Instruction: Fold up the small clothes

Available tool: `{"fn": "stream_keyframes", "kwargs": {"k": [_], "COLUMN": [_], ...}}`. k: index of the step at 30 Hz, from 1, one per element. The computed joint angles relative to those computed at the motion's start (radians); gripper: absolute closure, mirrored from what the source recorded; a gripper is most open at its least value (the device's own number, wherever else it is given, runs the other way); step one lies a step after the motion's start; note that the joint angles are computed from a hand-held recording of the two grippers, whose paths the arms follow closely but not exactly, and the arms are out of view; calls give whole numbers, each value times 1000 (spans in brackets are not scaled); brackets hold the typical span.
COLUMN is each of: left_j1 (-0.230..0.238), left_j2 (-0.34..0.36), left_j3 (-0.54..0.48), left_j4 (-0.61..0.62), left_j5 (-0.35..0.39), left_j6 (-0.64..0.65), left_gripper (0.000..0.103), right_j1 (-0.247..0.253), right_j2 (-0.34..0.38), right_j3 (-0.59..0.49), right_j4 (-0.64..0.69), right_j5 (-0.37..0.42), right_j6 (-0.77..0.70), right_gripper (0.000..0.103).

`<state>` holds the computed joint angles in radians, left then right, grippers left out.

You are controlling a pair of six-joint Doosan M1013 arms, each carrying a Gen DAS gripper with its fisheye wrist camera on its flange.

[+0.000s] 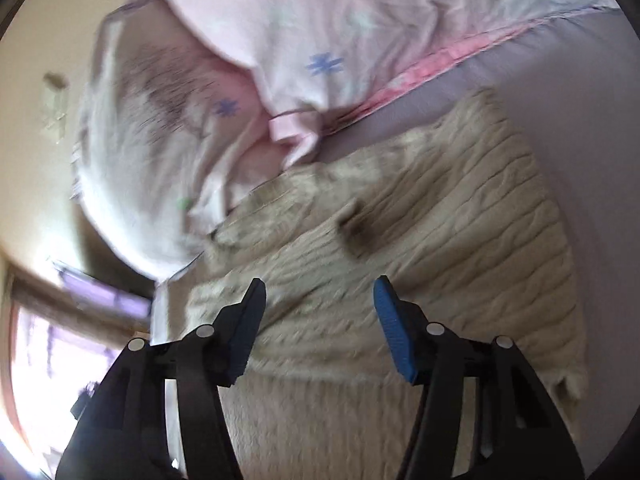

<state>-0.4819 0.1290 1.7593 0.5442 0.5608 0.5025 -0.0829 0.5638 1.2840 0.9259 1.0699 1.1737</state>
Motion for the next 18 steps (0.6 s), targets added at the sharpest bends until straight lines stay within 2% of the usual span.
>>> {"fn": "stream_keyframes", "kwargs": {"k": [2, 3, 4, 5, 6, 8, 10, 12, 14, 15, 16, 18], "left_j1": [11, 14, 14, 12, 10, 7, 1, -2, -2, -3, -6, -10], "left_j2": [-45, -52, -66, -67, -66, -73, -78, -86, -90, -92, -93, -96], "left_j3": [55, 66, 86, 92, 95, 107, 118, 131, 141, 144, 147, 151], "left_j4": [-72, -105, -137, -150, -164, -208, -233, -277, -330, -356, -383, -396], "left_j5": [-51, -71, -98, -112, -121, -140, -155, -168, -176, -175, -168, -154], "left_j6": [0, 17, 32, 40, 50, 88, 108, 146, 197, 222, 246, 254], "left_gripper": [58, 57, 56, 55, 55, 55, 53, 50, 48, 47, 46, 42], "right_j1": [5, 8, 16, 20, 23, 23, 8, 3, 10, 12, 10, -13], "right_j2": [0, 5, 18, 29, 34, 14, -28, -64, -91, -91, -90, -102], "right_j3": [3, -1, -20, -34, -41, -23, 19, 53, 74, 68, 65, 85], "right_j4": [-9, -13, -26, -35, -33, 6, 84, 74, -66, -153, -187, -182], "right_j5": [-31, -34, -20, -7, -3, -45, -98, -175, -263, -259, -240, -179], "right_j6": [-5, -14, -28, -29, -39, -100, -176, -190, -113, -48, -14, 3], "right_gripper": [47, 53, 76, 89, 89, 92, 92, 92, 90, 89, 81, 47]}}
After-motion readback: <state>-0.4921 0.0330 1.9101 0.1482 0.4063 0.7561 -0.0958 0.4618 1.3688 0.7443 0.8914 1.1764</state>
